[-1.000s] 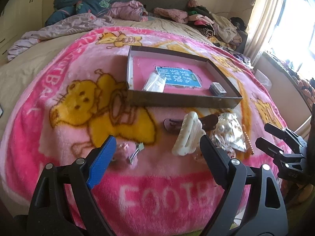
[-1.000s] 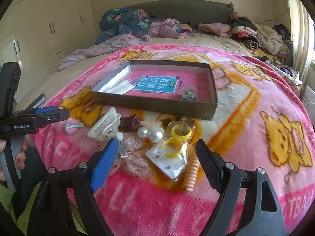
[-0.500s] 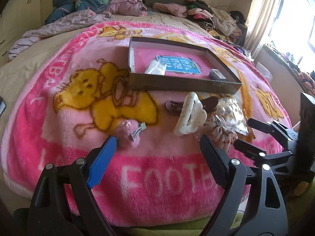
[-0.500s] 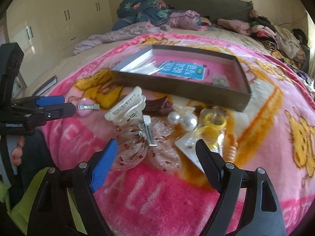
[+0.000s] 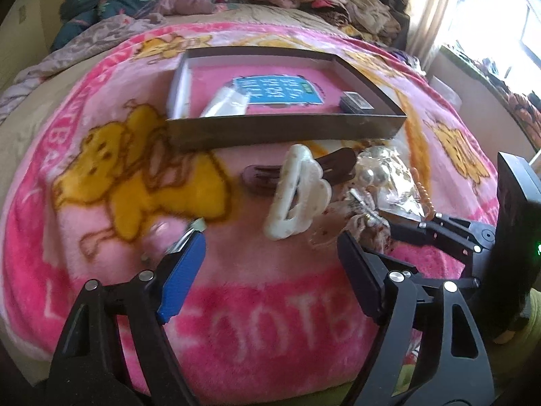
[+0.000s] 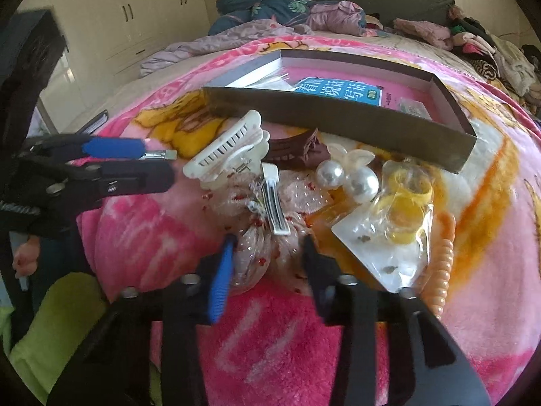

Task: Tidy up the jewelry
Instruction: 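Grasp the cream hair claw clip with the left tool while the right tool grasps the pink lace bow clip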

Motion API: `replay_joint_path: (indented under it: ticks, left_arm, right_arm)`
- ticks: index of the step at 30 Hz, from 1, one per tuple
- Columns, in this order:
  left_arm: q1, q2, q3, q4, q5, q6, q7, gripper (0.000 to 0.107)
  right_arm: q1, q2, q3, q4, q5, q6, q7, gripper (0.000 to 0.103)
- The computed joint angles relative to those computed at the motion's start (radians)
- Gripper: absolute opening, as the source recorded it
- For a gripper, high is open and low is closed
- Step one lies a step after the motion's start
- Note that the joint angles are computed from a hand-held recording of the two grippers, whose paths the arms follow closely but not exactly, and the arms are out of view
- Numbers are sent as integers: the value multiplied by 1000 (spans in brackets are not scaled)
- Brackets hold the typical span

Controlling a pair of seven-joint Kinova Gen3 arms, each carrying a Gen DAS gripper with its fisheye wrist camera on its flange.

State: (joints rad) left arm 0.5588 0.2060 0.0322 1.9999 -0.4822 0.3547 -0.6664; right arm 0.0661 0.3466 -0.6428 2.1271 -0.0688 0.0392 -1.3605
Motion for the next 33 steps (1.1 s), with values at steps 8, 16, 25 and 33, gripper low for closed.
replay_joint_path:
  ticks: [8,16,25,33]
  left_arm:
    - [-40,91,36,-103,108,35,-150,54]
    - [-58,142,29,-157,207,58,-252,36]
    - [-51,104,7,-121,243,11,-276,29]
    - [-42,47,-13,-96,204,4,-240,29]
  right_arm:
    - [226,12,-202,33,0,11,62,15]
    - [382,3,-334,71,-29,17,115,14]
    - [518,-15,-450,74,-72,23,159,14]
    - [526,-25,-464,46,-91,25,177,14]
